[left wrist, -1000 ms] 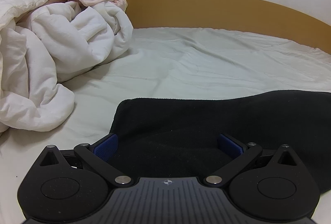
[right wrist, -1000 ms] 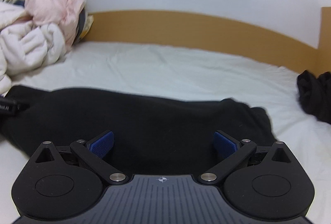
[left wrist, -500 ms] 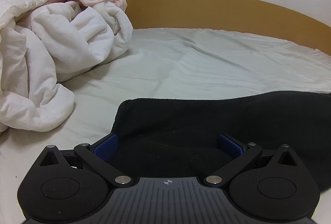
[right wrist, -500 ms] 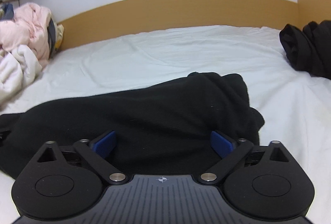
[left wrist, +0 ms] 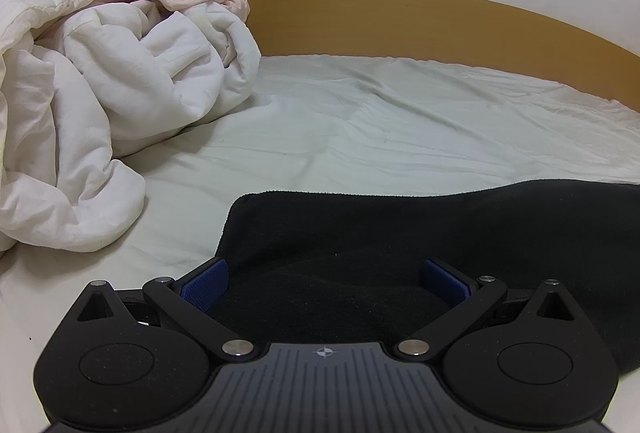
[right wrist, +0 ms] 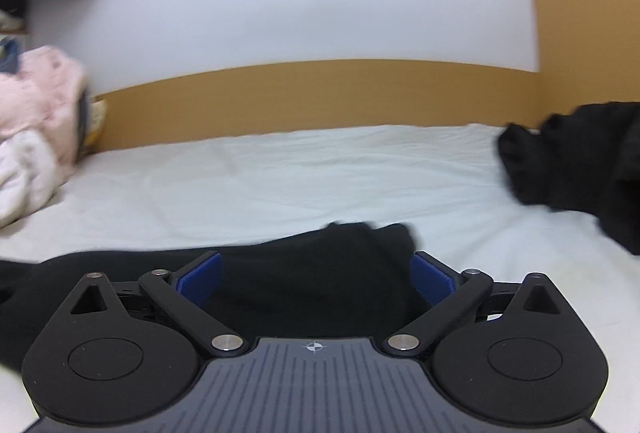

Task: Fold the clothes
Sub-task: 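Move the right tool to the garment's bunched end and close on it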

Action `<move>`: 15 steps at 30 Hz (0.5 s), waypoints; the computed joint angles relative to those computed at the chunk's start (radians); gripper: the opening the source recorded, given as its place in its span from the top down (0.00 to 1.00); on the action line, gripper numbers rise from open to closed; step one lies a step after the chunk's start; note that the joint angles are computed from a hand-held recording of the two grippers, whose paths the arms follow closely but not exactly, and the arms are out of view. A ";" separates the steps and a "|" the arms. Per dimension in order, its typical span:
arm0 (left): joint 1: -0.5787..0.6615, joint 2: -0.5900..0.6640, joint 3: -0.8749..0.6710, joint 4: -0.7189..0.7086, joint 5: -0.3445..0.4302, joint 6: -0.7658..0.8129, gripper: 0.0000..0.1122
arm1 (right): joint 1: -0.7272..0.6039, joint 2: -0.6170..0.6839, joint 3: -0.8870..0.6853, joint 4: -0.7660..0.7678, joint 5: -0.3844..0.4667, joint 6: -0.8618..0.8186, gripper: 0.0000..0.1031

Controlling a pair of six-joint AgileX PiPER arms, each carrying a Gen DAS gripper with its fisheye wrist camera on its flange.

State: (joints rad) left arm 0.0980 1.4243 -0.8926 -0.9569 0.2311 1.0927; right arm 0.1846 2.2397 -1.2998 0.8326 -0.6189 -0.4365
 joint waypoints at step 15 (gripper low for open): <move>0.014 -0.001 0.004 -0.068 0.010 0.058 0.09 | 0.001 0.016 -0.086 0.140 0.179 0.077 0.00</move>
State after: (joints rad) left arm 0.1123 1.4238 -0.8889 -1.0247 0.2409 1.1512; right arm 0.1853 2.2555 -1.3858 0.9728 -0.4395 -0.3600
